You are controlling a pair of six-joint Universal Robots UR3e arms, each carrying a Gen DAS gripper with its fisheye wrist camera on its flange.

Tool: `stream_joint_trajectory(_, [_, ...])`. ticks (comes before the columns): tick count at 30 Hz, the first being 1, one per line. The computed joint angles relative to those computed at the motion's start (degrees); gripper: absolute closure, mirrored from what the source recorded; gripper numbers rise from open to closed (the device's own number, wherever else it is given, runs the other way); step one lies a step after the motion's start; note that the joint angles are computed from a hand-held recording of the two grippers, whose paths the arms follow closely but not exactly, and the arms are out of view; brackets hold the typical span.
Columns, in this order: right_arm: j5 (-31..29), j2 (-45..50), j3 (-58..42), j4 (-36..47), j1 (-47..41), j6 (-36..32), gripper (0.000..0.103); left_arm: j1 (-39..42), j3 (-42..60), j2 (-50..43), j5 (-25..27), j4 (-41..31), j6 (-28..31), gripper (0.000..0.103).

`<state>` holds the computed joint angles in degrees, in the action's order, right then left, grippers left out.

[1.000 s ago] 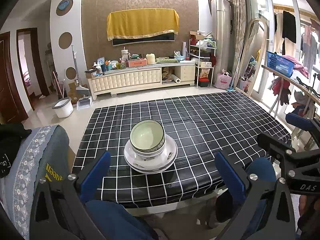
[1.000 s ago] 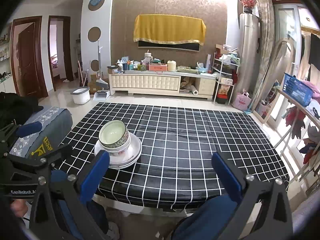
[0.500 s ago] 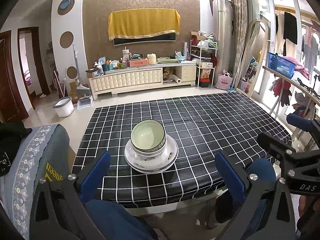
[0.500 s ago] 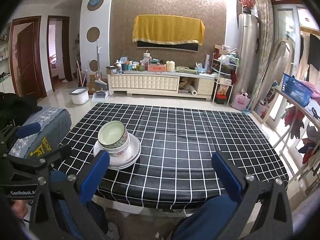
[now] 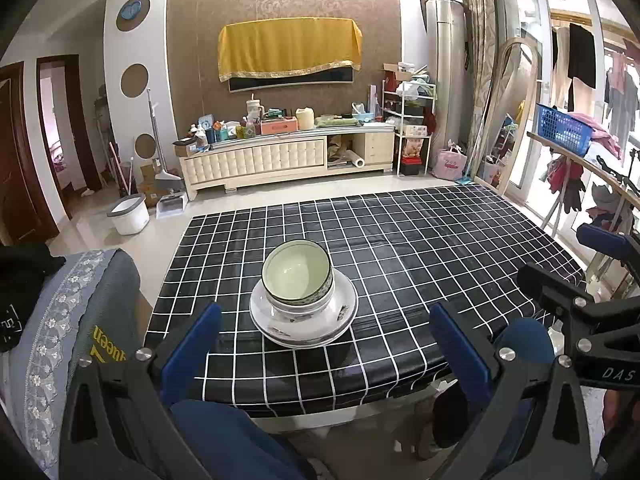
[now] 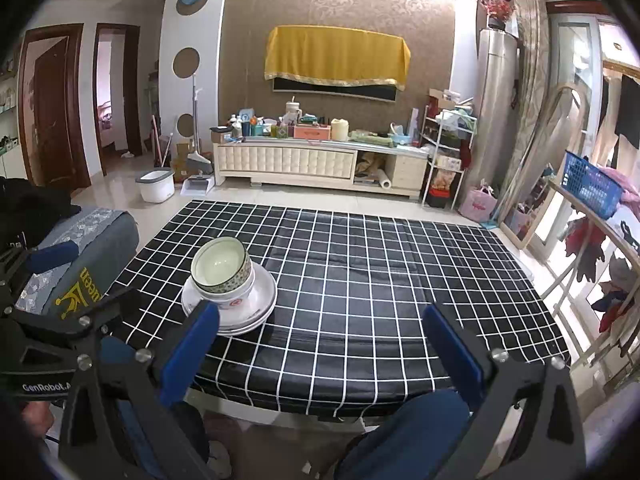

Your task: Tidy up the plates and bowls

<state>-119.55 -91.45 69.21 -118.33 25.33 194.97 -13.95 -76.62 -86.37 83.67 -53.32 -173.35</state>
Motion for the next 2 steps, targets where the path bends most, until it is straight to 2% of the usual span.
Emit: stream_joint_trajectory(2, [0.2,-0.1,0.1,0.1,-0.2,0.0,0.0,-0.4,0.3,-0.3,0.5,-0.2,-0.1,0.0])
